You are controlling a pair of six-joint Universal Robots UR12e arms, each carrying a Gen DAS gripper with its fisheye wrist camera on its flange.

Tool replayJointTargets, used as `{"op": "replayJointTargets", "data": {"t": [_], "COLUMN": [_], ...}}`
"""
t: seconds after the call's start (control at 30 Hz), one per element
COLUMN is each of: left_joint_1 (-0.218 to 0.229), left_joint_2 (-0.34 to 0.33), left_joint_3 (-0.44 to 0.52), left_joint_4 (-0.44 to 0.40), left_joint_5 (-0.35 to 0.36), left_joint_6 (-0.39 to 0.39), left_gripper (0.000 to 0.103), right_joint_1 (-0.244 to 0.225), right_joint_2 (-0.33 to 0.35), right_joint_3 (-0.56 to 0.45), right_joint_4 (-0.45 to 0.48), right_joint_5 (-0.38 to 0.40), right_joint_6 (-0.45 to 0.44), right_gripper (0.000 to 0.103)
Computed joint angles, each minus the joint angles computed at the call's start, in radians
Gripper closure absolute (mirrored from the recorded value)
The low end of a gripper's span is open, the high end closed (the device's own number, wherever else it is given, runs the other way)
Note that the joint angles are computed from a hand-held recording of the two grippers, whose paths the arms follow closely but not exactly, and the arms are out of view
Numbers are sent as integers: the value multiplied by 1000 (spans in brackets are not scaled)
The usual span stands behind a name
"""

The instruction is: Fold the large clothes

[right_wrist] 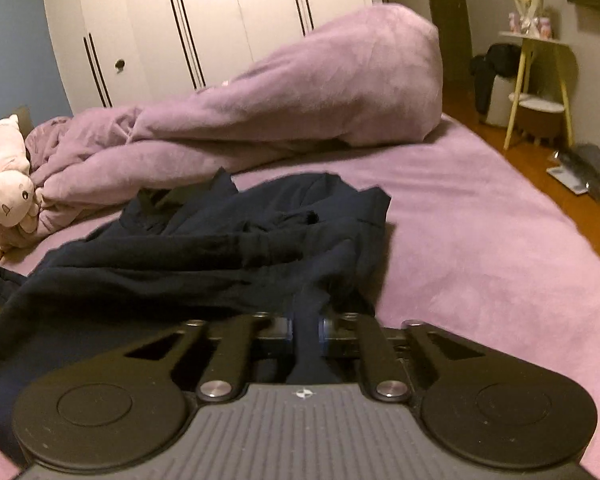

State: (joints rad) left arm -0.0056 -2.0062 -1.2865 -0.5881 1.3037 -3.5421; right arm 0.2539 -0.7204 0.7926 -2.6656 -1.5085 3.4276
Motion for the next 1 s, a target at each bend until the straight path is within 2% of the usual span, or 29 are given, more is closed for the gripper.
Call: {"op": "replayJointTargets", "data": {"t": [0.07,0.13,0.17,0.23,0.3,0.33,0.37,0.4,0.47,0.53,0.57,0.6,0.63,0.7,0.8,0.87,1.0], "left_joint_1": [8,13,16,17,19,20,20,21,21,12,6,0,-9,-20,-29,-29,-29], "left_joint_2": [12,15,16,13,10,9,7,4,-3,-12,-15,-18,-20,-17,-3,7,13], "left_joint_3": [-20,-28,-29,-27,-24,-25,-24,-24,-19,-1,8,18,29,31,30,33,61], "left_joint_4": [48,71,71,62,54,55,60,64,68,37,16,-7,-32,-32,-16,-2,57], "left_joint_5": [-35,-58,-66,-71,-83,-87,-89,-94,-105,-80,-60,-40,-9,32,69,75,84], "left_joint_6": [-7,-15,-22,-27,-26,-28,-32,-39,-55,-47,-37,-24,-3,20,45,53,21], "left_gripper": [79,79,79,79,76,74,67,60,58,57,59,66,69,81,85,85,85], "right_joint_1": [-13,-16,-16,-16,-23,-30,-38,-42,-48,-42,-37,-31,-22,-2,17,19,20], "right_joint_2": [-14,-16,-12,5,18,25,31,36,44,44,42,41,37,26,-1,-23,-49], "right_joint_3": [31,30,16,-19,-37,-43,-49,-54,-62,-64,-61,-63,-60,-47,-10,18,37], "right_joint_4": [-57,-43,-11,46,62,65,67,68,64,68,61,63,60,46,2,-41,-133], "right_joint_5": [73,82,75,66,88,110,141,159,189,167,151,133,103,22,-52,-64,-81], "right_joint_6": [42,39,27,29,61,88,121,146,182,169,140,107,71,-11,-85,-96,-109], "right_gripper": [93,92,86,82,58,52,47,47,47,54,69,78,80,90,94,94,94]}}
